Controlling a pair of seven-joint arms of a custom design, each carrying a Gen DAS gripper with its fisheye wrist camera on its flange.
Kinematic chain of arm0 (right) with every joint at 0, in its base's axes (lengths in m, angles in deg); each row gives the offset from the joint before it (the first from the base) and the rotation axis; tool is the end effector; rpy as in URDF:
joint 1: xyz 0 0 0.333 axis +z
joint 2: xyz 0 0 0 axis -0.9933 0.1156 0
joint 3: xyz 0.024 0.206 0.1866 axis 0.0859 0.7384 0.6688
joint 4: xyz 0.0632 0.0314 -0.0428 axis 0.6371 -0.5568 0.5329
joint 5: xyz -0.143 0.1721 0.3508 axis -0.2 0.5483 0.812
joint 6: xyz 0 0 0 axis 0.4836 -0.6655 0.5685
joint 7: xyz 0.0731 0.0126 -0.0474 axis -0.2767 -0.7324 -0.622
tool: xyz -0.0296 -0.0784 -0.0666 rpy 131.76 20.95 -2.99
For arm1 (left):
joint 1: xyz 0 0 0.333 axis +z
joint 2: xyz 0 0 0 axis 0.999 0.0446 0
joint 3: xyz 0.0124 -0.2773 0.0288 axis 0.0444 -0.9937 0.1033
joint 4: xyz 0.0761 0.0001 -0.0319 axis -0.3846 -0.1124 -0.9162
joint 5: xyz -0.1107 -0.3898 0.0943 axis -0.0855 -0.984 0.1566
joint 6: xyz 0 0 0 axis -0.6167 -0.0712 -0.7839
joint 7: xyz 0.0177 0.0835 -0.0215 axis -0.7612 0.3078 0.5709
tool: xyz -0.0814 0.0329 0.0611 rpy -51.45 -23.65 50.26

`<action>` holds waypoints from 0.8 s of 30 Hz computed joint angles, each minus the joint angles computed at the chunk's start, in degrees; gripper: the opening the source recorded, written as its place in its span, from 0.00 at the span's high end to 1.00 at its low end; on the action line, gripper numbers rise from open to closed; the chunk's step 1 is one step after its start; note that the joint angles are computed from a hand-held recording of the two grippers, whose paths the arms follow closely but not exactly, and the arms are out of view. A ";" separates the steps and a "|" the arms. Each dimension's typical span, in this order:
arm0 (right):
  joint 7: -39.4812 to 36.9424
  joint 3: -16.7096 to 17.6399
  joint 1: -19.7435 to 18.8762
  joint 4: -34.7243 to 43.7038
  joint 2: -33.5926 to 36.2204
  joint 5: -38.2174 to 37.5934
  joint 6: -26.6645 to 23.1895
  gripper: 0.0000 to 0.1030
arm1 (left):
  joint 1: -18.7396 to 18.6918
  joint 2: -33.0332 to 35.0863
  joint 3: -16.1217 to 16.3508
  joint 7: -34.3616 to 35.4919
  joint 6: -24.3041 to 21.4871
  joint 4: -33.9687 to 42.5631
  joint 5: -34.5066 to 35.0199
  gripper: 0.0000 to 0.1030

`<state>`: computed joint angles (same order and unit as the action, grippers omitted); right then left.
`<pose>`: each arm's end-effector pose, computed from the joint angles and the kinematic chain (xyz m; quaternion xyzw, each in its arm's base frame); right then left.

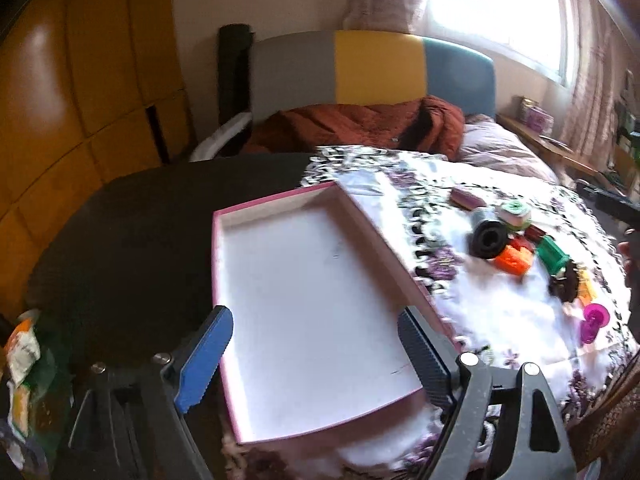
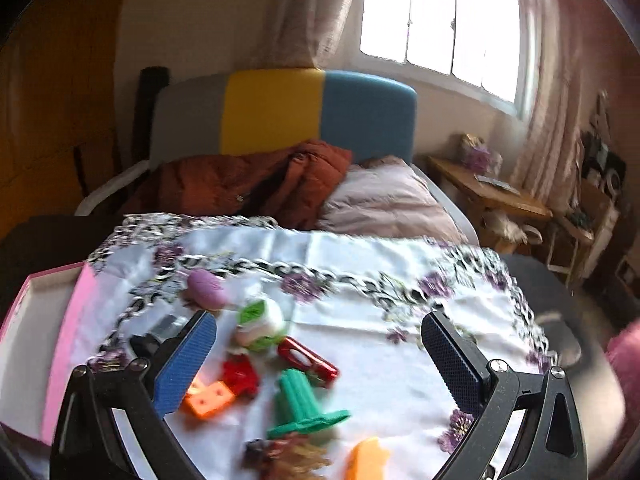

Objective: Organize rigid objects
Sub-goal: 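Grasp the black cylinder cup with the left gripper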

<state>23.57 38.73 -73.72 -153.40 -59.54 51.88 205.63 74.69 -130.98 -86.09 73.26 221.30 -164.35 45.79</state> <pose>0.5497 -0.0275 0.4764 -0.6959 0.5491 -0.3170 0.3372 0.3448 -0.2028 0.4645 -0.7295 0.5610 -0.2186 0.3245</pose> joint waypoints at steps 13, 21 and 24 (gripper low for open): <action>9.86 0.60 -5.67 5.29 3.97 3.98 -8.86 0.00 | -3.52 22.90 7.34 12.95 11.63 14.18 -11.56 0.26; 9.29 0.81 -6.11 6.00 4.35 5.10 -9.74 0.00 | -4.60 41.55 8.09 29.13 12.87 31.15 -25.28 0.31; 9.02 0.74 -6.26 6.20 4.34 6.14 -10.02 0.00 | -3.24 47.14 7.35 31.49 12.47 37.25 -28.68 0.31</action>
<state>32.59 39.46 -79.98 -147.20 -55.20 58.02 195.60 71.45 -83.84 -78.73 104.75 233.76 -127.11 17.10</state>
